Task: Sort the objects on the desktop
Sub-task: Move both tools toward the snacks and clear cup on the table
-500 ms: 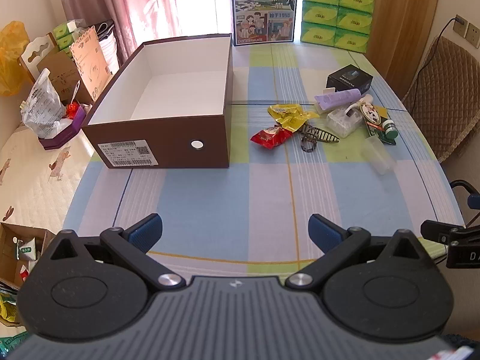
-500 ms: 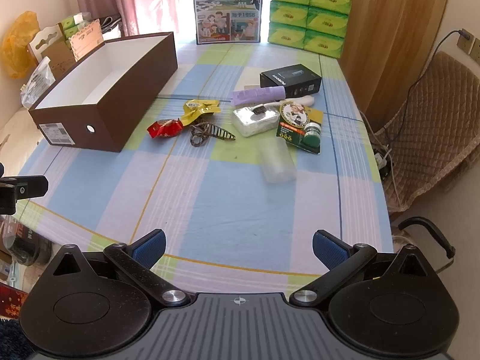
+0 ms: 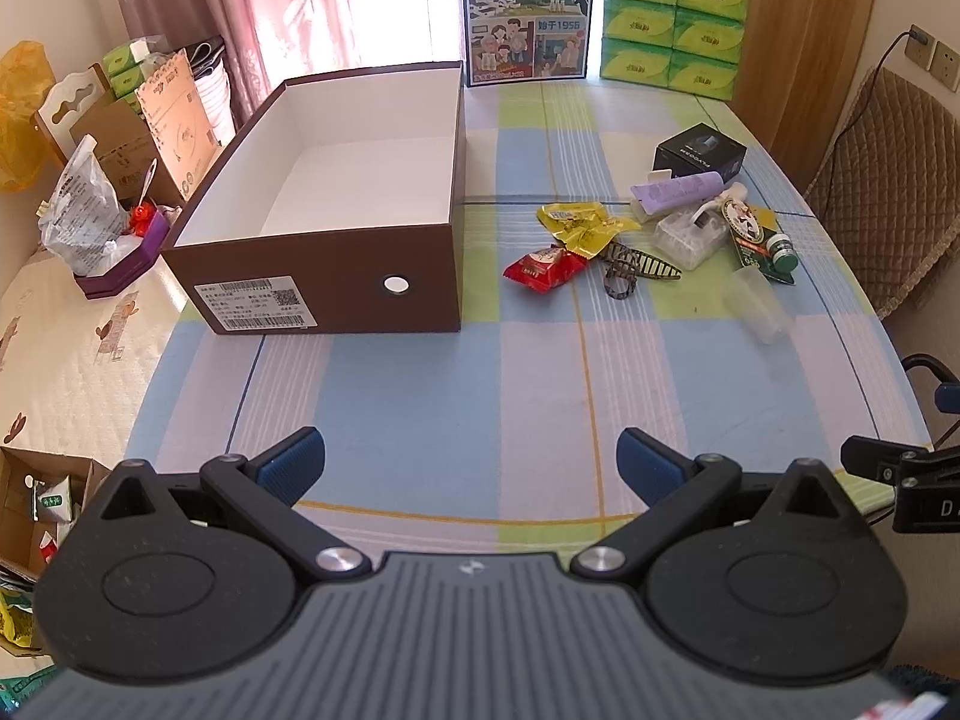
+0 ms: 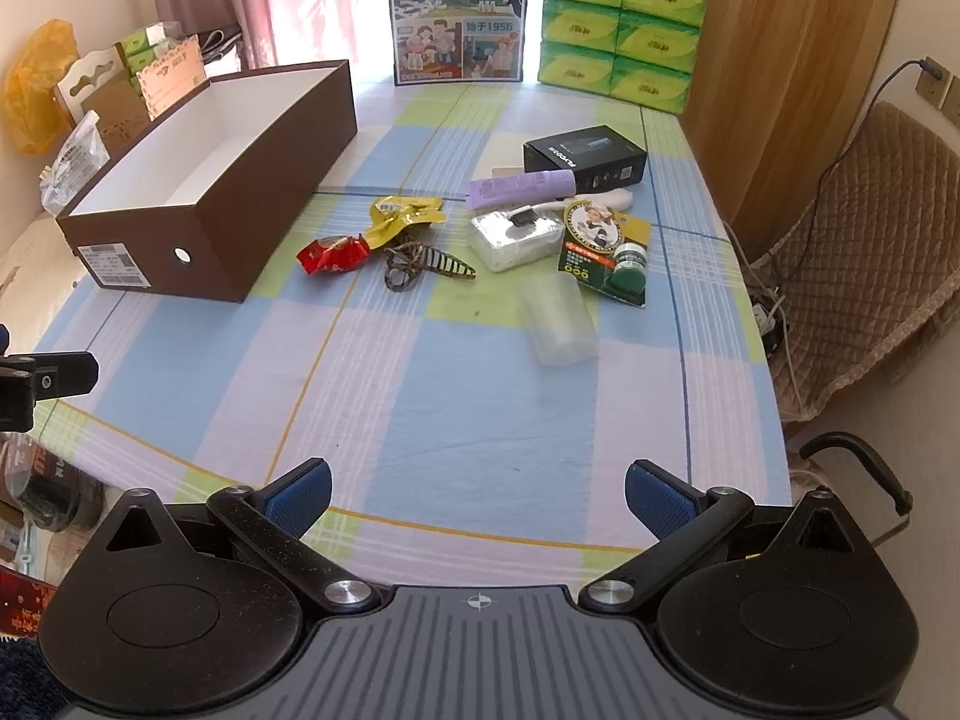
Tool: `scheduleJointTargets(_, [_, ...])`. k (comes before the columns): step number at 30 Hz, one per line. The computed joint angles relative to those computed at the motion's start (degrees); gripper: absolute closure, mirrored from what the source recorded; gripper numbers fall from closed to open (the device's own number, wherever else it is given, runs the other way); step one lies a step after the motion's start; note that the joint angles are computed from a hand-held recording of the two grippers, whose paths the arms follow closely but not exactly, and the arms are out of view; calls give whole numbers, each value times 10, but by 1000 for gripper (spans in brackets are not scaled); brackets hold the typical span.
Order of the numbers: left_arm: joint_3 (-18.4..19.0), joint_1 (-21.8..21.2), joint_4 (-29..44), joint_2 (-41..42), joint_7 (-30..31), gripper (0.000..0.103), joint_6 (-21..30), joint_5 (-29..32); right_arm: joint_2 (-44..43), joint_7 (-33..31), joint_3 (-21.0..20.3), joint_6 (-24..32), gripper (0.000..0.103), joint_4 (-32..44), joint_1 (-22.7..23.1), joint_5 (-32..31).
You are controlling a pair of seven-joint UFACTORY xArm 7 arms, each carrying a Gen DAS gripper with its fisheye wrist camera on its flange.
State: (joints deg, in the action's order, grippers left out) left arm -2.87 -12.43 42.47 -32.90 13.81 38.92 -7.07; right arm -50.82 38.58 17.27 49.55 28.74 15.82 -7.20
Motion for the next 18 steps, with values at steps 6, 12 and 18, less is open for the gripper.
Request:
scheduleJointTargets(6, [2,-2,2,6,4,1,1,-2,11,9,5,-2,2,4,-2,-2])
scheduleJointTargets(12, [5,-3,4,11,9,1,0,-6,12,14,4,1,2,4,-2,-6])
scheduleJointTargets(18, [6,-6,6,15,13,1,0,-12,9,12,-2,-4,2,-1,0,-5])
